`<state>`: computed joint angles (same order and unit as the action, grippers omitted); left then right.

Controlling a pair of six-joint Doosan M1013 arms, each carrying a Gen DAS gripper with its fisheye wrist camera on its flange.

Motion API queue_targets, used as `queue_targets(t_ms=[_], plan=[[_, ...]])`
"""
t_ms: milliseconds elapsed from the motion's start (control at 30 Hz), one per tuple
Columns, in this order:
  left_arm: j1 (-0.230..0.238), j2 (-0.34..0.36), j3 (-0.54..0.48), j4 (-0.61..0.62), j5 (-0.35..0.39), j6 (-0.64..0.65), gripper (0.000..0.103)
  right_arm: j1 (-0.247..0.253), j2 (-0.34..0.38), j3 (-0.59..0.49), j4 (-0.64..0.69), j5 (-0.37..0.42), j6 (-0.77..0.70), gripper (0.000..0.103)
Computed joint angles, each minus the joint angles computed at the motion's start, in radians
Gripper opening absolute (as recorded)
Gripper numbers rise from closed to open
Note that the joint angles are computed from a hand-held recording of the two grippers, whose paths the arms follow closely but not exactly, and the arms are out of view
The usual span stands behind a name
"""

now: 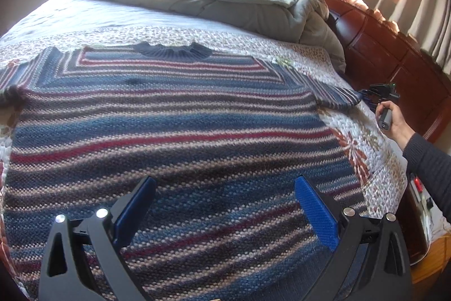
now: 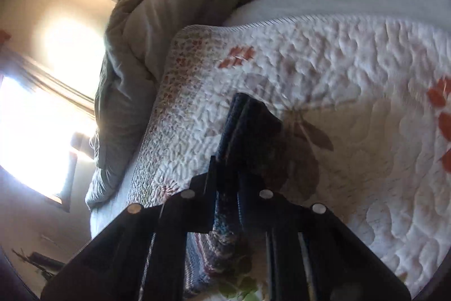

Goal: Fold small clothes
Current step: 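Lift the sleeve with the right gripper and carry it across the sweater body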

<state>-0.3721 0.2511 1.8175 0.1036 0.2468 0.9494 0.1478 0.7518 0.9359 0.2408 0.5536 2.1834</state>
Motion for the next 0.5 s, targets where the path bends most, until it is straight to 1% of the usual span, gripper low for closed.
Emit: queue_targets(t_ms=[33,133,200,233,300,333,400,433,500], plan=[[0.003,-0.001,0.003,-0.002,-0.006,-0.001,0.099,0.011,-0.005,-0.015,-0.048,0.005,0.012,0.012],[0.014,-0.006,0.015,-0.093,-0.026,0.083,0.099,0.043,-0.010,-0.069,-0.164,0.036,0.036,0.012],[0.020,-0.013,0.028,-0.096,-0.041,0.086,0.099,0.070,-0.012,-0.106,-0.243,0.061,0.041,0.012],[0.024,-0.017,0.033,-0.103,-0.045,0.094,0.099,0.088,-0.013,-0.127,-0.289,0.073,0.036,0.012],[0.037,-0.025,0.045,-0.165,-0.054,0.154,0.099,0.117,-0.013,-0.162,-0.353,0.092,0.027,0.012],[0.041,-0.029,0.051,-0.170,-0.059,0.157,0.099,0.135,-0.011,-0.186,-0.385,0.104,0.019,0.012],[0.051,-0.041,0.065,-0.178,-0.072,0.159,0.099,0.169,-0.004,-0.229,-0.421,0.123,-0.010,0.012],[0.058,-0.047,0.071,-0.225,-0.079,0.203,0.099,0.181,0.001,-0.250,-0.428,0.134,-0.026,0.012],[0.067,-0.055,0.082,-0.246,-0.090,0.218,0.099,0.211,0.016,-0.299,-0.441,0.155,-0.061,0.011]])
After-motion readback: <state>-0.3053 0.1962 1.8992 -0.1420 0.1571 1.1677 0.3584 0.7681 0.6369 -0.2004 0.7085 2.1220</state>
